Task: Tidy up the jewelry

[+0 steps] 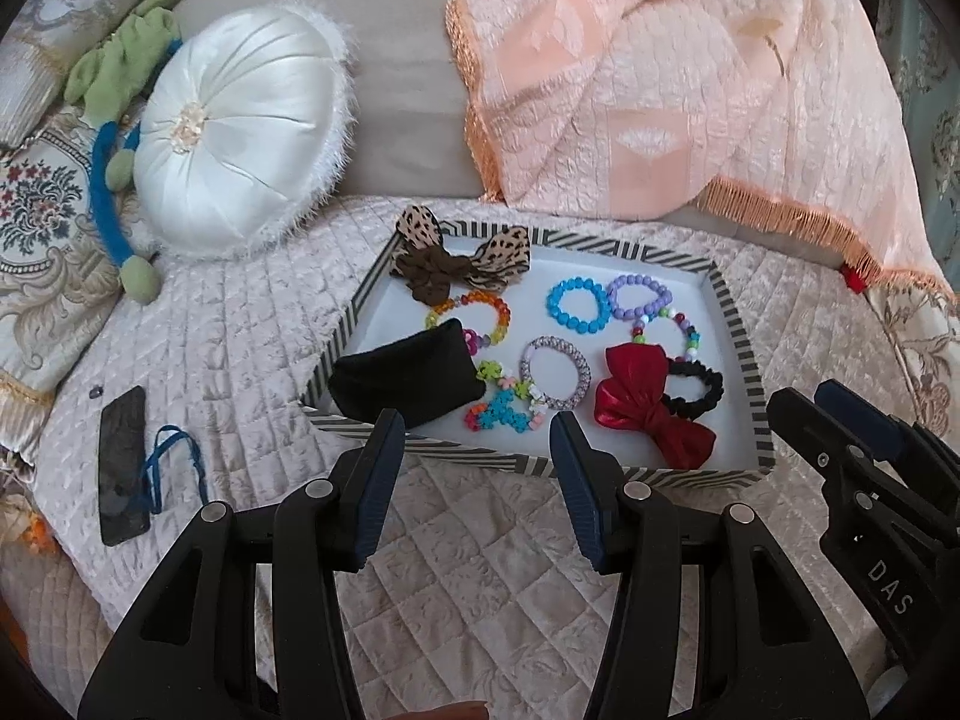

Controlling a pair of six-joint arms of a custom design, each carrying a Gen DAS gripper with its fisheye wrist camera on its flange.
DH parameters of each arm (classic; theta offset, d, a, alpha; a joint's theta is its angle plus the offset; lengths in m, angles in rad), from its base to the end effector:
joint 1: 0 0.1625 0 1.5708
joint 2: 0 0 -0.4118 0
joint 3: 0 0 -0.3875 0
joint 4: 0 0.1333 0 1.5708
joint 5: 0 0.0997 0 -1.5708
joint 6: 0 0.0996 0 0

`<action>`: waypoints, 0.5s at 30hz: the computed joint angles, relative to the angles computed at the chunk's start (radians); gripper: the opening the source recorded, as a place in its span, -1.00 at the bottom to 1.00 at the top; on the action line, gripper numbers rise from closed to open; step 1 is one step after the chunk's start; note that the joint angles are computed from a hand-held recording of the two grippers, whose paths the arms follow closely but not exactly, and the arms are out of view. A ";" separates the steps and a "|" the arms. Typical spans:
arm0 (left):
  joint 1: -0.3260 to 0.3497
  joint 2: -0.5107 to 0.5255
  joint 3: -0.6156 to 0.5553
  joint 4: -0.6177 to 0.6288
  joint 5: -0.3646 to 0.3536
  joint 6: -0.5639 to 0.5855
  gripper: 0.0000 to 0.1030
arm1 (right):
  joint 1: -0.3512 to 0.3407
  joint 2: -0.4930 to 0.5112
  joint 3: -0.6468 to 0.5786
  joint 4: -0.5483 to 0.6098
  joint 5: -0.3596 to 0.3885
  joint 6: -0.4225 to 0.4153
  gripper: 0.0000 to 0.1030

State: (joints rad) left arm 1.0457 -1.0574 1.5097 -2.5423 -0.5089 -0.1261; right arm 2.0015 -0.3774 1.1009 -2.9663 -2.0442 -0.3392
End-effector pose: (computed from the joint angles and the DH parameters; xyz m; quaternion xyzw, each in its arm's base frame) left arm -0.1410 -0.6827 0.3592 0.0378 0.8427 -0.3663 0.3929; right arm 0.4166 -0.6961 0.0504 0.2730 -0.8796 0.3303 0.2065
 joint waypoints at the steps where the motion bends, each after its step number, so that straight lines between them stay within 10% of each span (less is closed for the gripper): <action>1: -0.003 -0.003 0.004 -0.002 0.004 0.002 -0.03 | 0.002 -0.003 0.005 -0.003 0.003 -0.001 -0.17; 15: -0.036 -0.044 0.055 -0.034 0.044 -0.002 -0.03 | 0.027 -0.033 0.061 -0.059 -0.005 -0.021 -0.11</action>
State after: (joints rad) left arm 1.0098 -1.1015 1.5651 -2.5767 -0.4649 -0.1284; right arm 2.0284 -0.4103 1.1624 -3.0255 -2.0489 -0.3605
